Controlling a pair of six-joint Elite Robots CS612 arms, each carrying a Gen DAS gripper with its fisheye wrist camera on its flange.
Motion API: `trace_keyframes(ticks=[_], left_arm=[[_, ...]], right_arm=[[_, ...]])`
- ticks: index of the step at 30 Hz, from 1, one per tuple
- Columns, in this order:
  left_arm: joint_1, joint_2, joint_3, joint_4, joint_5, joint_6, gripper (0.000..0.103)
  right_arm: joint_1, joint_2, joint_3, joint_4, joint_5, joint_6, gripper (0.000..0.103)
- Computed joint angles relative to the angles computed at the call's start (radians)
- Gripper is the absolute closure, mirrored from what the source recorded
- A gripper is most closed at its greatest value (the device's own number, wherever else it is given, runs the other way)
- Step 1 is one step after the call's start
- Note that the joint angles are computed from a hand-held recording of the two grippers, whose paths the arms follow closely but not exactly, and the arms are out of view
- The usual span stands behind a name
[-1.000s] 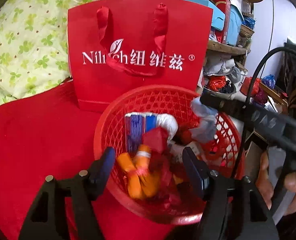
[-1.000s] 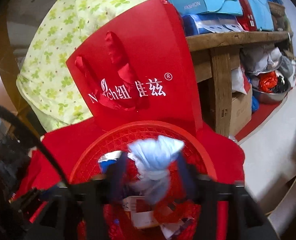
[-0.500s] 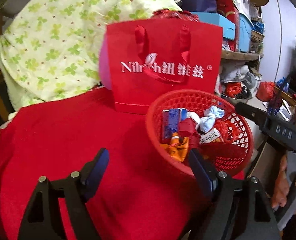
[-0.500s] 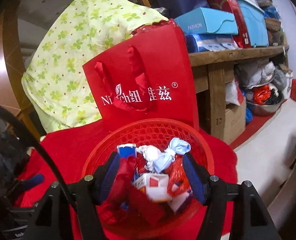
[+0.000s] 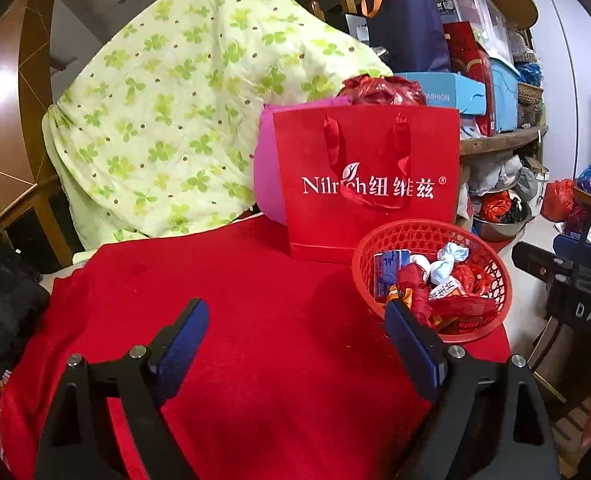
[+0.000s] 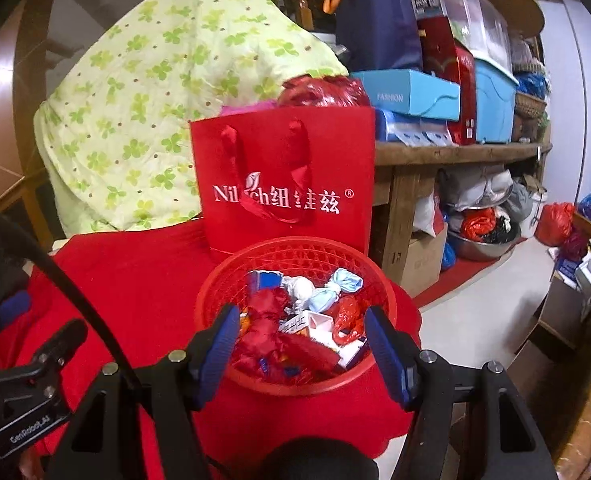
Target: Collect trash
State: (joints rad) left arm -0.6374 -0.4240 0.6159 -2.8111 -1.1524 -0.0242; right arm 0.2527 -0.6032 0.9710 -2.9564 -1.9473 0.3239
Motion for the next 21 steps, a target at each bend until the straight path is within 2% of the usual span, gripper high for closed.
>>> trace_keyframes(ticks=[7, 12, 18, 21], left_arm=[[-0.009, -0.066, 0.115, -0.089, 0.037, 0.017, 0.012], [-0.017, -0.100, 0.173, -0.129, 0.068, 0.021, 0.008], [-0.020, -0.132, 0.228, -0.162, 0.080, 0.017, 0.008], [-0.021, -0.138, 0.234, -0.153, 0.087, 0.010, 0.007]], right_arm=[[0.017, -0.050, 0.074, -0.044, -0.007, -0.025, 0.034], [0.025, -0.069, 0.102, -0.056, -0.021, -0.047, 0.034], [0.046, -0.066, 0.085, 0.031, -0.154, -0.075, 0.034], [0.051, -0.069, 0.090, 0.029, -0.196, -0.084, 0.034]])
